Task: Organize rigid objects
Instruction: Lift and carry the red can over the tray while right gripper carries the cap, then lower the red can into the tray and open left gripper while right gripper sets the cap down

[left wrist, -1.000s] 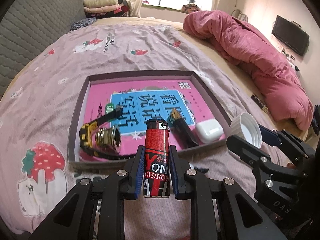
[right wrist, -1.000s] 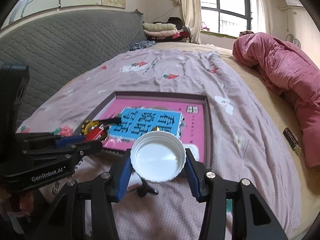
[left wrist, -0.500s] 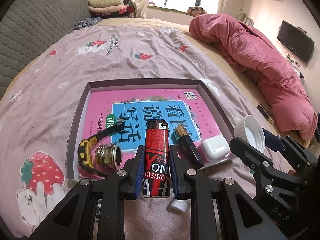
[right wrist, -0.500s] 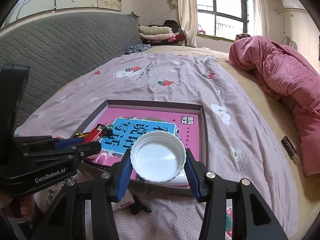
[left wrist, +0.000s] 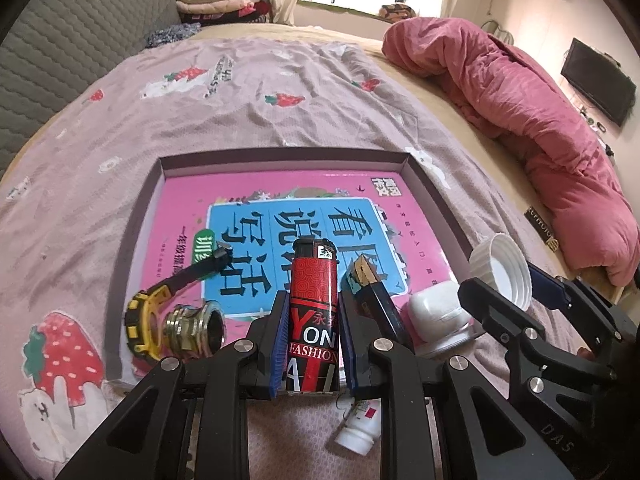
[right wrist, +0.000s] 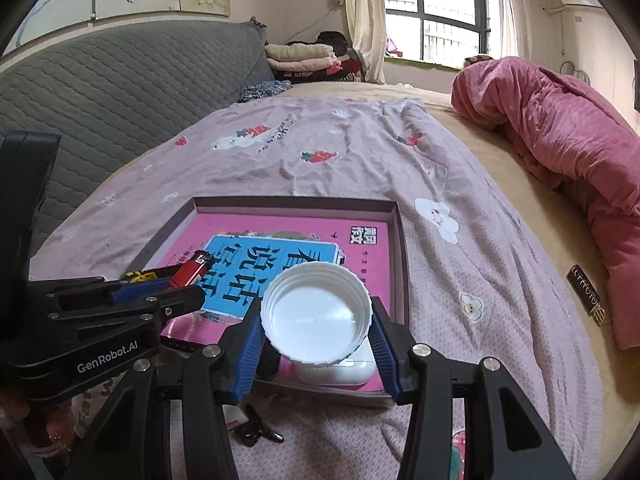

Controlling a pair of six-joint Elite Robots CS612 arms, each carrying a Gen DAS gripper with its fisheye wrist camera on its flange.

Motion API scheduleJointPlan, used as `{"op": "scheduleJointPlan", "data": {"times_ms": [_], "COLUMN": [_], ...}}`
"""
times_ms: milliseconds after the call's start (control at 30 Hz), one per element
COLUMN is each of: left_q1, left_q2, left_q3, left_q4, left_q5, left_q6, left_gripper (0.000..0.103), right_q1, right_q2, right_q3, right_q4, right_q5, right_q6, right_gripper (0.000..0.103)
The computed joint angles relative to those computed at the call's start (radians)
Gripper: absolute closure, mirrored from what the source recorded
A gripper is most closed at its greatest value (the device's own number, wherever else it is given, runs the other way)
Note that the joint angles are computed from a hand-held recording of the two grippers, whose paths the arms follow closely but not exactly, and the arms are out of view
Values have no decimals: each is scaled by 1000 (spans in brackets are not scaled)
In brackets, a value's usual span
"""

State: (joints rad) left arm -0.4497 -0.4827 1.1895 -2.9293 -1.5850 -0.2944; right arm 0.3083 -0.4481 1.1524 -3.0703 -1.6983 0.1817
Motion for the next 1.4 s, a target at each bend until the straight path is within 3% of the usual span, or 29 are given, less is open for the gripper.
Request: {"op": "scheduleJointPlan", "data": {"times_ms": [667, 1400], "left_q1": [0, 4], "left_q2": [39, 48], "left_q3": [-53, -69], "left_q4": [77, 129], "left_q5": [-27, -52], "left_q6": [-4, 2], "left_gripper": [80, 79], "right_q1": [-10, -10], "right_q2": [29, 31], "right_q3": [-32, -37], "right_q4": [112, 135], "right_q5": [18, 8], "right_q6": [26, 36], "right_gripper": [53, 53]}}
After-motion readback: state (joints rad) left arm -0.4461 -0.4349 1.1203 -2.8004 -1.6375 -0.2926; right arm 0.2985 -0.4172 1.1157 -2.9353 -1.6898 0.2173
